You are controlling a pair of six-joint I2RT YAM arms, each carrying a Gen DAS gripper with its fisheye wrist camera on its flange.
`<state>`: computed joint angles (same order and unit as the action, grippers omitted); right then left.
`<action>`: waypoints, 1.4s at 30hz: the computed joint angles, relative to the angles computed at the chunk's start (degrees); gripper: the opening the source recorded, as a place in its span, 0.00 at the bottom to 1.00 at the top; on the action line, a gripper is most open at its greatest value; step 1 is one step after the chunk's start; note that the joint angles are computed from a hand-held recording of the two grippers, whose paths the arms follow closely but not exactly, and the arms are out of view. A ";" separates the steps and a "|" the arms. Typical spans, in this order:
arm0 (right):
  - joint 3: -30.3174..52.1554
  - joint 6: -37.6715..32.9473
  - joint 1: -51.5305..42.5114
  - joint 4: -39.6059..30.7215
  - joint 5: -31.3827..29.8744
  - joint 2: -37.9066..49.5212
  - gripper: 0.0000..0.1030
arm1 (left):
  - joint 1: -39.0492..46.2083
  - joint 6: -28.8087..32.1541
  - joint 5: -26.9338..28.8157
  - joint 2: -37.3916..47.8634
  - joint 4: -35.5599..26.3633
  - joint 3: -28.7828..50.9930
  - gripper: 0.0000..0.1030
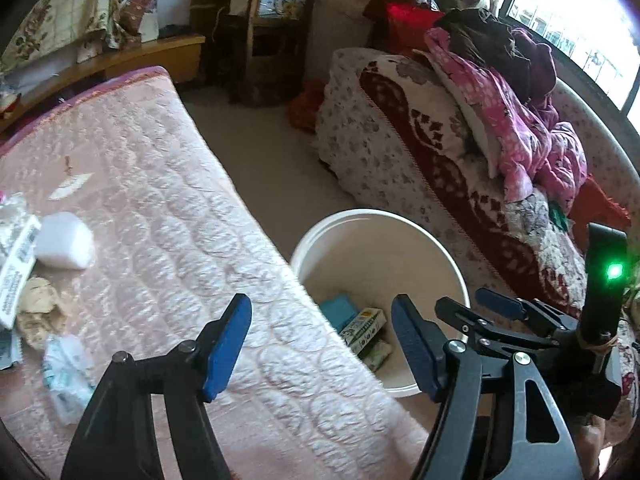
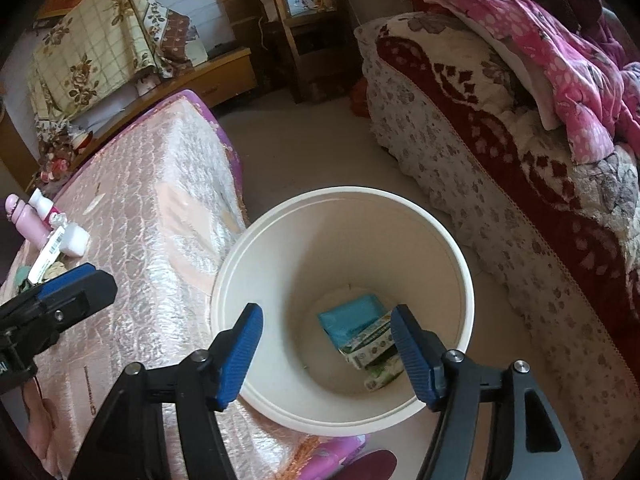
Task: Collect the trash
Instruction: 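Move both tools back over the bed toward the remaining trash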
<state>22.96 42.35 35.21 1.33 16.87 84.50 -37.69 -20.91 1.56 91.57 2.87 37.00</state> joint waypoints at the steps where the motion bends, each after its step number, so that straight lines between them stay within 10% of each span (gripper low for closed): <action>1: 0.25 0.22 0.56 -0.20 0.16 0.04 0.68 | 0.17 0.05 -0.45 -0.59 -0.12 -0.43 0.71; 22: 14.22 5.30 17.72 -6.80 5.87 7.64 0.68 | 14.65 5.05 -3.52 -25.74 -9.62 -13.83 0.71; 42: 36.62 2.05 27.49 -11.55 5.25 23.82 0.68 | 50.31 24.41 9.53 -44.69 -23.21 -19.41 0.71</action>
<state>59.58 44.40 62.71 -10.22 22.12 108.32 12.62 3.51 11.09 46.88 -20.35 17.59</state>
